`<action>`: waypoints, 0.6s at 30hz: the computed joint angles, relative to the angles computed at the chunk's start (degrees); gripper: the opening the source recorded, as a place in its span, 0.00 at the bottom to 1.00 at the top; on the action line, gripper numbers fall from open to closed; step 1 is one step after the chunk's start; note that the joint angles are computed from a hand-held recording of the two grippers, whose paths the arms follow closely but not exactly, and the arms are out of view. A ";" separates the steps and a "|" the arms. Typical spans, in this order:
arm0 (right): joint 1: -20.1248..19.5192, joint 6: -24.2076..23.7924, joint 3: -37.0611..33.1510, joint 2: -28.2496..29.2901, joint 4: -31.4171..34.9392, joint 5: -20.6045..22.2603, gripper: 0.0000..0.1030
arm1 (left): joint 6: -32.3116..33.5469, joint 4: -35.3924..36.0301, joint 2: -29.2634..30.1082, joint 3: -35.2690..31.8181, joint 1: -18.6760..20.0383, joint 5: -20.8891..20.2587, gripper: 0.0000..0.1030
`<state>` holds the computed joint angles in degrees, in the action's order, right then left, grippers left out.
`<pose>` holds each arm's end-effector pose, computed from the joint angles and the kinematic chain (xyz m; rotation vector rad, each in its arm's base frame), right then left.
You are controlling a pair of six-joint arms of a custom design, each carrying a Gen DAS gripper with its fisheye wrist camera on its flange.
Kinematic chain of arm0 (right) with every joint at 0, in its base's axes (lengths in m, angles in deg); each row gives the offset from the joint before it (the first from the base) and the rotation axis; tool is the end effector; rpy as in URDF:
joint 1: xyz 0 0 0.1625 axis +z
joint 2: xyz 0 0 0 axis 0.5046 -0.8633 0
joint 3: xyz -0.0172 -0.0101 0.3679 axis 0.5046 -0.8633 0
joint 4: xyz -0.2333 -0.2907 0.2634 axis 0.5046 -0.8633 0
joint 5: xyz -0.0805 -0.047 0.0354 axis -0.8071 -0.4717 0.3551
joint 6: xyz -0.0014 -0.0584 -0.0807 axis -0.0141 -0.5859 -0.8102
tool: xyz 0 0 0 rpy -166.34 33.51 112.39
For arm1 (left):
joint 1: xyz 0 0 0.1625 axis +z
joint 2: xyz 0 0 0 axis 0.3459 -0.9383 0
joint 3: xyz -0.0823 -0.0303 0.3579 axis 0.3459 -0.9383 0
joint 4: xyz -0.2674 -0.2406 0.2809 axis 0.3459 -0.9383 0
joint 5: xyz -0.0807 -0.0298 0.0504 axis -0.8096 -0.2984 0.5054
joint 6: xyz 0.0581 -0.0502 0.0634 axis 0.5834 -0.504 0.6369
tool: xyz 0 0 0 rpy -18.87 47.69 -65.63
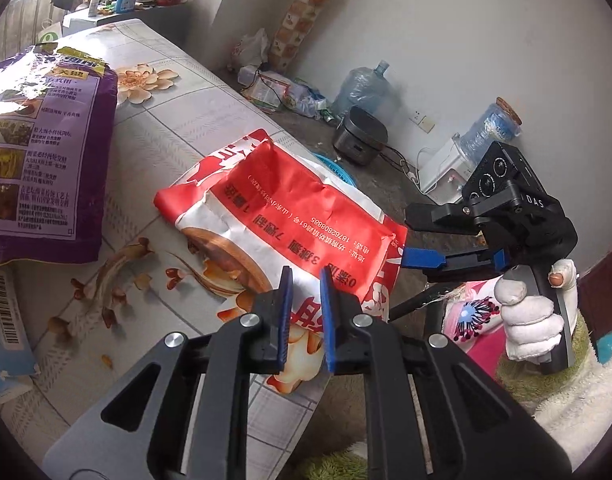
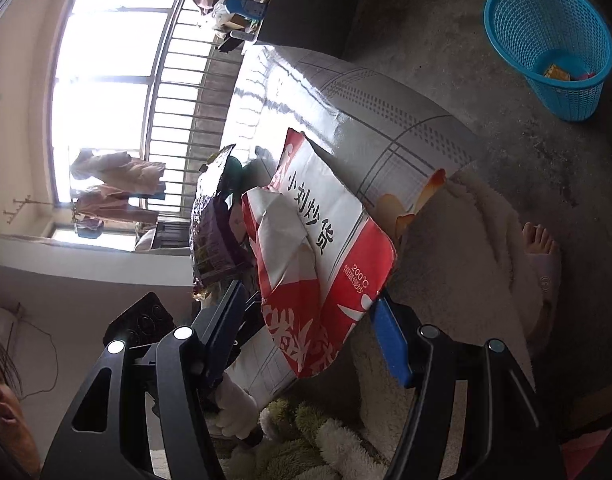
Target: Collect trash
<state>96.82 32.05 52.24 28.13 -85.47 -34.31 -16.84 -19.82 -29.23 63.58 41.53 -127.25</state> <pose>0.4877 -0.4361 0.1326 0.3355 2.8148 -0.5481 -0.0839 -0.4756 0.4940 0.8843 2.8461 -0.4556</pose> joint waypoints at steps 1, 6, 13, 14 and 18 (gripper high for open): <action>0.43 -1.63 -0.62 0.27 0.23 -0.02 0.60 | 0.19 -0.10 -0.06 0.19 -0.29 0.21 0.11; 2.62 -8.18 -4.48 2.15 2.80 -3.91 0.60 | 0.62 -0.46 0.03 0.49 -0.36 0.12 0.11; 2.85 -9.51 -7.95 5.79 6.07 -6.07 0.51 | 0.06 -0.52 0.32 0.07 0.34 -0.99 0.11; 2.61 -9.17 -7.90 5.99 5.76 -5.96 0.44 | 0.17 -0.58 0.27 -0.02 0.50 -1.25 0.11; 2.35 -8.28 -6.73 6.07 2.02 -5.34 0.34 | 0.74 -0.54 -0.20 -0.03 1.08 -1.68 0.11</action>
